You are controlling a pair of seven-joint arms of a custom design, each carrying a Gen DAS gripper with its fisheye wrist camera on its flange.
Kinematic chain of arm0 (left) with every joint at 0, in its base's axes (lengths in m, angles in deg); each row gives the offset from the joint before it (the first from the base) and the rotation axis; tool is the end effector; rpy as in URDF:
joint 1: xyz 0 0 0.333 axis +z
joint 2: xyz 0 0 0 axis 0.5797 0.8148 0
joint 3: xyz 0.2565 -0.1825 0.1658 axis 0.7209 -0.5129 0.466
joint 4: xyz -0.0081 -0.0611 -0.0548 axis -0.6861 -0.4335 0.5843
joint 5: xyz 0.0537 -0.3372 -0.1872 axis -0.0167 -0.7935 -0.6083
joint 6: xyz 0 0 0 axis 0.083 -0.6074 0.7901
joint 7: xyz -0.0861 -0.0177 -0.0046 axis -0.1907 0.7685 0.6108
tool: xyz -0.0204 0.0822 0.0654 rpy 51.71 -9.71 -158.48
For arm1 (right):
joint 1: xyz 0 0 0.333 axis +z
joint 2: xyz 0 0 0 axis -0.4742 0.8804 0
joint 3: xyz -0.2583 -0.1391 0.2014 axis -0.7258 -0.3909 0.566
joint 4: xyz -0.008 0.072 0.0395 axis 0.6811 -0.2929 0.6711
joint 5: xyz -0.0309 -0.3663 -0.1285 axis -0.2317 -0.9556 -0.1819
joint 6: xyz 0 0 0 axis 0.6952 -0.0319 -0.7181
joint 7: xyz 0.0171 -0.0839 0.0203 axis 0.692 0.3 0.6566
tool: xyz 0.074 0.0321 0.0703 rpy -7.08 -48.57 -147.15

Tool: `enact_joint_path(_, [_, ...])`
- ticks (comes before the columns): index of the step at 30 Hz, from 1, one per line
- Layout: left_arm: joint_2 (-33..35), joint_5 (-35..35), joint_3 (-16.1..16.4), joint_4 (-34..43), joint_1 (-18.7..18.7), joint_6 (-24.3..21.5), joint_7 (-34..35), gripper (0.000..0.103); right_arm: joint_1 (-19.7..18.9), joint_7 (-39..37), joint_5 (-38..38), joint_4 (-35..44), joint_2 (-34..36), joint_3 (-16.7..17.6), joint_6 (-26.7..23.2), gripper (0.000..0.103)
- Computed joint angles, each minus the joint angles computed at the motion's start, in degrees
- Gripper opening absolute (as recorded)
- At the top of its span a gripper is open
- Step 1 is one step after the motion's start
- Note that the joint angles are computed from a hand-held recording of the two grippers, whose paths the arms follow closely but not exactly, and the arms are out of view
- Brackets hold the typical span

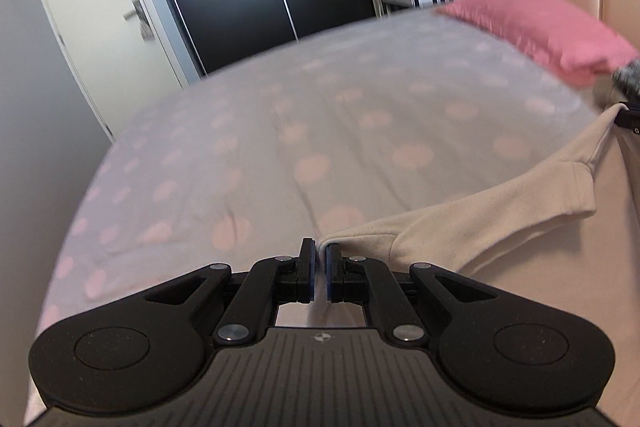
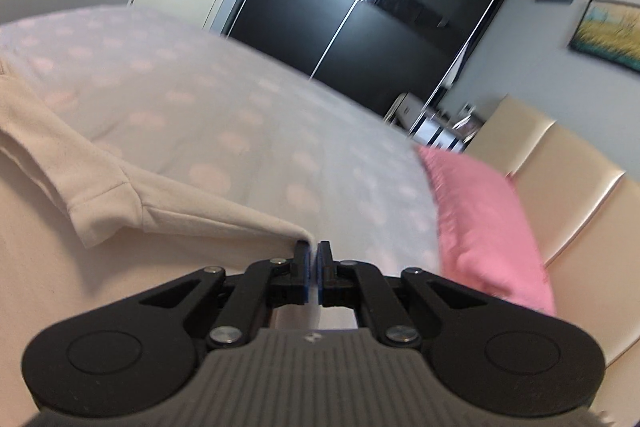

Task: Fold clothes

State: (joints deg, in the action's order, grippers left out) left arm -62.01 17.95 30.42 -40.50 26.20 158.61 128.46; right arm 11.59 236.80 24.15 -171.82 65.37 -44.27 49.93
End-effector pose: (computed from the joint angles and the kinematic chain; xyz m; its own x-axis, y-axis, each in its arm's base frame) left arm 0.5542 -0.1660 0.5240 -0.6284 -0.7340 -0.2577 -0.4085 0.5932 -0.6937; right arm 0.4465 0.4113 0.4835 -0.2871 -0.8379 0.4641 -0.6580 -0.1796 -0.7313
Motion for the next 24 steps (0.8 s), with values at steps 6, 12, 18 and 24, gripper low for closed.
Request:
enact_joint_path(6, [9.1,11.7,1.0,2.9,-0.4,-0.4,-10.3,0.003,-4.4,-0.8,2.1,-0.3,7.4,-3.6,12.3,0.004])
enact_joint_path(12, [14.3,16.2,0.6,5.1,0.4,-1.6,-14.2,0.004,-5.9,-2.8,5.1,-1.0,10.6,-5.7,19.7,0.006])
enact_joint_path(18, [13.3,8.1,-5.6,3.4,6.7,-0.5,-6.3,0.014,-4.6,-4.1,5.8,-2.8,7.2,-5.8,18.6,0.024])
enact_joint_path(24, [7.7,-4.1,-7.8,-0.2,9.0,-0.3,6.2,0.026,-5.2,2.4,3.7,-7.3,0.2,-4.2,20.2,0.033])
